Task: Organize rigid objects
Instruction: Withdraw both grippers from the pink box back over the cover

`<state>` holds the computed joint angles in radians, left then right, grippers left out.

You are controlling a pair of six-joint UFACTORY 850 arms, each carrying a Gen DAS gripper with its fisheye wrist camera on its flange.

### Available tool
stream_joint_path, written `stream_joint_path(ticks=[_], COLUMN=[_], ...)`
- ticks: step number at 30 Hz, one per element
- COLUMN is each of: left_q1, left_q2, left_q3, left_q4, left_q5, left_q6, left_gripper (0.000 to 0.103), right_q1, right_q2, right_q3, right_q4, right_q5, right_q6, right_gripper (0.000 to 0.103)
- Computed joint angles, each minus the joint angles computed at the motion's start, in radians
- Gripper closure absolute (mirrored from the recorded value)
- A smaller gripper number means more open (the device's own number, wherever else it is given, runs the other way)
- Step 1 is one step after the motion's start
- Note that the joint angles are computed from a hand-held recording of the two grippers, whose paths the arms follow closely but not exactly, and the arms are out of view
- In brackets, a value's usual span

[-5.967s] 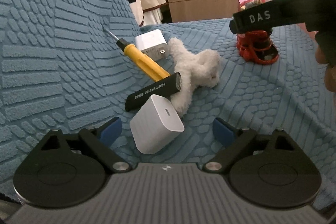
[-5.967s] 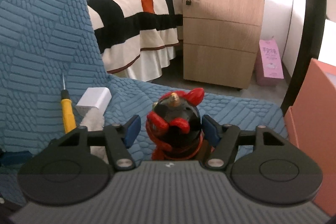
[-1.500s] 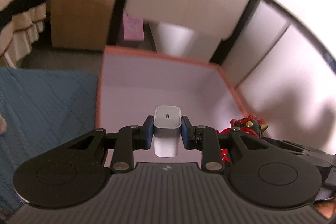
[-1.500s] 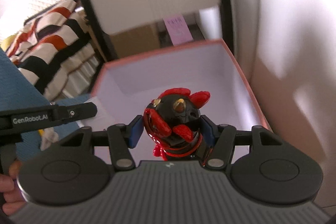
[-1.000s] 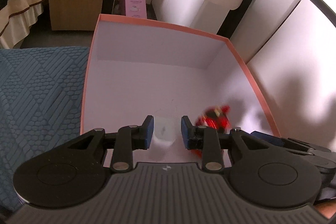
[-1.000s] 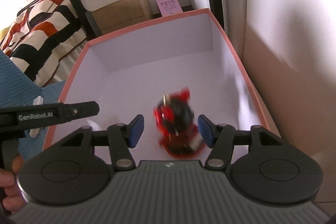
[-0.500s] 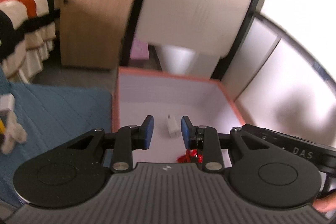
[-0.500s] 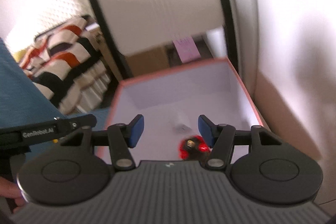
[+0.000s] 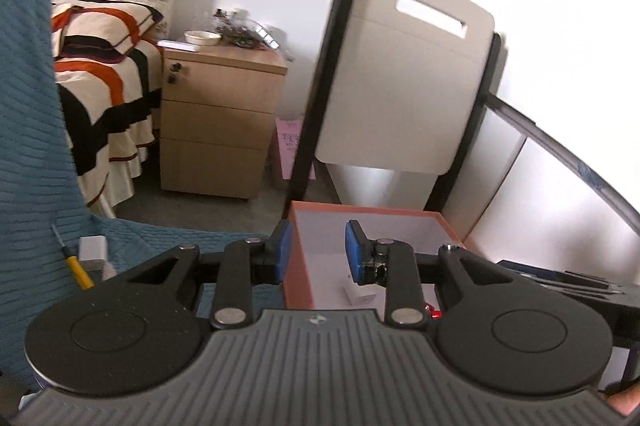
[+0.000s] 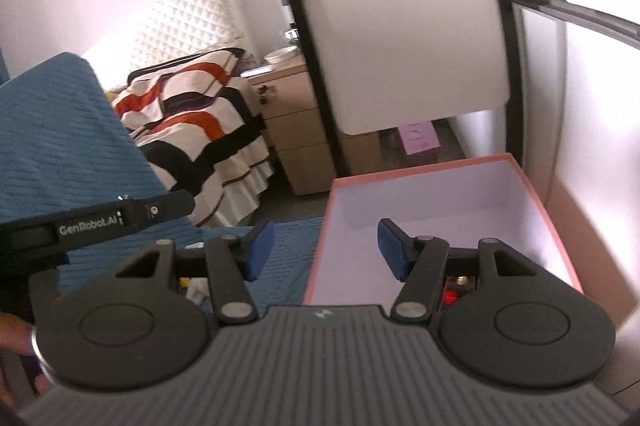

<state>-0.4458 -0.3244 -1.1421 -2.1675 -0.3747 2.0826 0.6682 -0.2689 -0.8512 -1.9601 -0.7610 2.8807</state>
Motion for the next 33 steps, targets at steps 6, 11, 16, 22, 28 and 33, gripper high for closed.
stream_joint_path(ticks=[6,11,16,22,28,33], left_q1=[0.054,0.092,0.122,0.148,0.183,0.208], left_q2=[0.044,0.051,0.039,0.018,-0.019,-0.05], left_q3=[0.067,0.108,0.135,0.162,0.168,0.181], left_q4=[-0.028,-0.047,-0.074,-0.181,-0.221,-0.264], left_q5=[-0.052,-0.07,-0.067,-0.05,-0.066,-0.091], left_q6=[0.032,0.056,0.096,0.239,0.284,0.344], left_gripper=[0.069,0.069,0.069,0.069,0.069,0.053], right_q1=[0.028,0.039,0.054,0.062,0.068,0.076], right_q2=[-0.045,-0.094,-0.138,-0.195,-0.251,-0.284], right_q3=[-0.064,-0.11,-0.154,-0.203,-0.255,-0.284], right_q4=[0.007,-0.011,-0.005,-0.005,-0.016,-0.017], right_q5=[0.028,0.076,0.106,0.148,0.193,0.206], right_q6=[-0.055,-0.046,-0.048,-0.023,-0.005,-0.008], right_gripper=[0.041,0.041,0.041,0.041,0.041,0.041])
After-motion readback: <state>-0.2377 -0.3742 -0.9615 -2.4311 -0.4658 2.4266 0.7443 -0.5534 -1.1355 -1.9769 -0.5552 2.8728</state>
